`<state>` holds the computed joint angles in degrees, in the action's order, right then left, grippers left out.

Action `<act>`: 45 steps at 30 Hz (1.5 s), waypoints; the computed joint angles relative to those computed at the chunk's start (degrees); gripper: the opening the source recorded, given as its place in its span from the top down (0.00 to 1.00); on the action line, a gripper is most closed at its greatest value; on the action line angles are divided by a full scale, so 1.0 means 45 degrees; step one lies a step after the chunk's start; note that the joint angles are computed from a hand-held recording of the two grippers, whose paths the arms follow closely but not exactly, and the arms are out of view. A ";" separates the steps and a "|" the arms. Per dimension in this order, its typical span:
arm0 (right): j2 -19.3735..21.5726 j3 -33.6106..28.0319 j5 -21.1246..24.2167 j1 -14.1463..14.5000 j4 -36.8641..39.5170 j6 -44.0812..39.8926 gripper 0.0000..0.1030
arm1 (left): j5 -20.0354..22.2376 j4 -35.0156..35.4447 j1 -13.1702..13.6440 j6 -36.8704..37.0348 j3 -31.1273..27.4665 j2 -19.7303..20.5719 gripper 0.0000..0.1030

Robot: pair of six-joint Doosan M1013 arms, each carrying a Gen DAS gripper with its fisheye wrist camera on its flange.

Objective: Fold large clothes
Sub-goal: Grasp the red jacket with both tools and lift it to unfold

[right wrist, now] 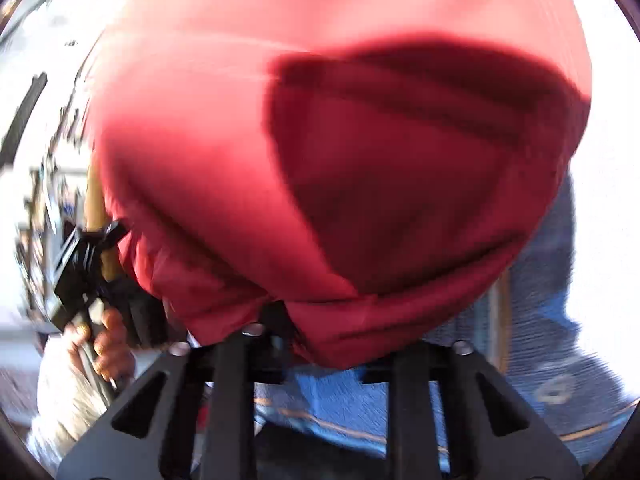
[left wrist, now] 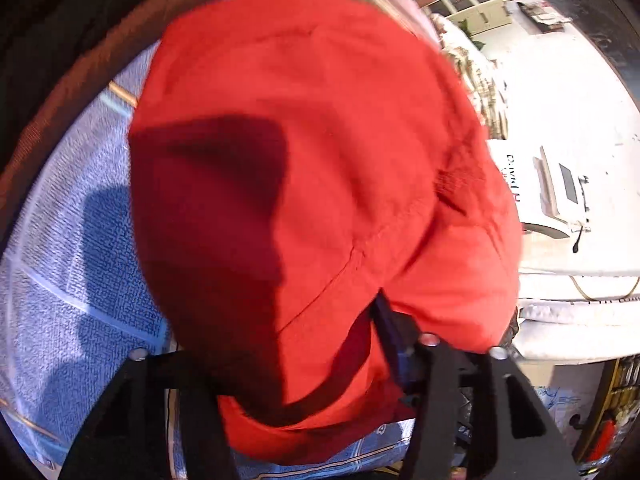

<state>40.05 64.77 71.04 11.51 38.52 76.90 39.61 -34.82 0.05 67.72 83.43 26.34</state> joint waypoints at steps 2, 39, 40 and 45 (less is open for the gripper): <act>-0.0392 -0.0290 -0.0142 -0.0051 -0.0198 -0.1342 0.88 | -0.0613 0.0160 -0.0230 0.0202 0.0168 -0.0471 0.72; 0.1842 -0.7384 0.2583 -0.2151 0.2452 0.4018 0.49 | 0.2789 0.3651 -0.1351 -0.2782 -0.4761 0.0854 0.37; 0.1556 -0.6617 0.2027 -0.2227 0.2488 0.4624 0.42 | 0.2235 0.3545 -0.1252 -0.3426 -0.4240 0.0760 0.37; 0.0678 -0.5033 0.1247 -0.2459 0.1834 0.4069 0.31 | 0.1399 0.4003 -0.0921 -0.4545 -0.2502 -0.0077 0.21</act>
